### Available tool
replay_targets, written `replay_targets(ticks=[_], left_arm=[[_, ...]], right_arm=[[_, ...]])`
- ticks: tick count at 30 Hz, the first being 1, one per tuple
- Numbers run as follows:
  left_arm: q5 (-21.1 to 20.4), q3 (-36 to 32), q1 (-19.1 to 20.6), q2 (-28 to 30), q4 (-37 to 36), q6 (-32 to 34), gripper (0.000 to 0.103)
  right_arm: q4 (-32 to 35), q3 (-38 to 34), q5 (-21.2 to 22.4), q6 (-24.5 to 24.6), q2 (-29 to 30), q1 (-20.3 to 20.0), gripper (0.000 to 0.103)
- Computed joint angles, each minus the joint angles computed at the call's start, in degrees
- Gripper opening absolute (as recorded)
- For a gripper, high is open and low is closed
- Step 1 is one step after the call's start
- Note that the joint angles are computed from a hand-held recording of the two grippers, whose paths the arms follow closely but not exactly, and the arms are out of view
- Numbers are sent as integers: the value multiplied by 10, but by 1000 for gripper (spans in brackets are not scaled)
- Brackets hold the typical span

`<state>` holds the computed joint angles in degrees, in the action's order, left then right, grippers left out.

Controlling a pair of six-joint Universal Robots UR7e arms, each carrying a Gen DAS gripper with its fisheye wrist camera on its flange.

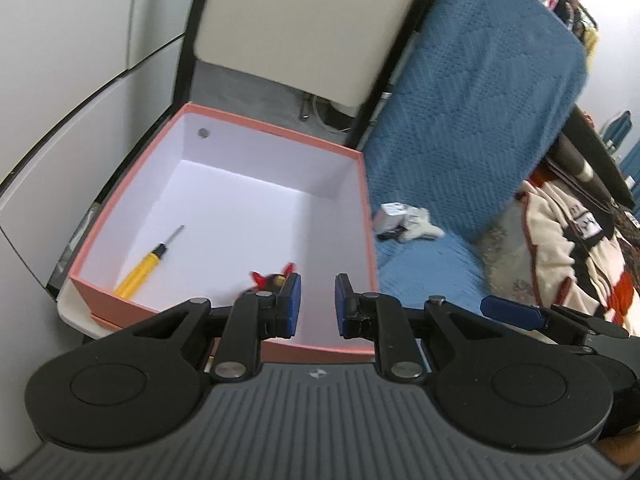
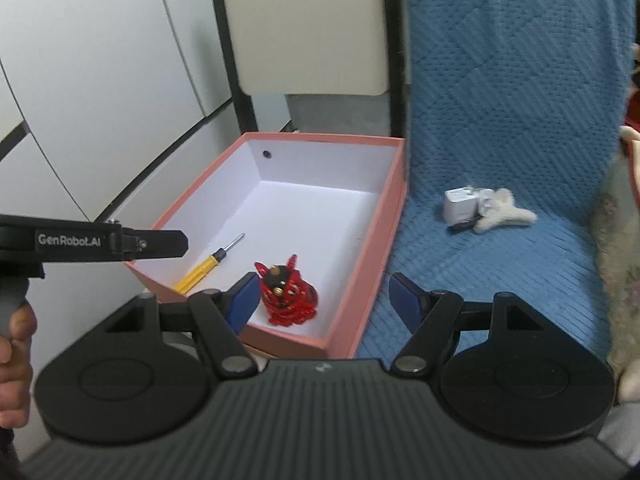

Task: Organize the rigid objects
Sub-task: 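Withdraw both grippers from the box and move toward the charger and toy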

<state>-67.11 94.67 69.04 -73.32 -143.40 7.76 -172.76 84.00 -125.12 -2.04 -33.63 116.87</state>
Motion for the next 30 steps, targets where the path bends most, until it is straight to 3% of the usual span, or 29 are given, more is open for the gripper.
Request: replay_targets(ticks=[12, 22, 30], left_arm=[[-1, 109, -64, -40, -45, -15, 20], [19, 186, -117, -67, -83, -18, 20], [9, 208, -130, -72, -95, -12, 20]], right_arm=[[-89, 139, -44, 11, -93, 3, 73], [-170, 229, -78, -10, -147, 7, 73], [-223, 293, -93, 15, -181, 5, 73]])
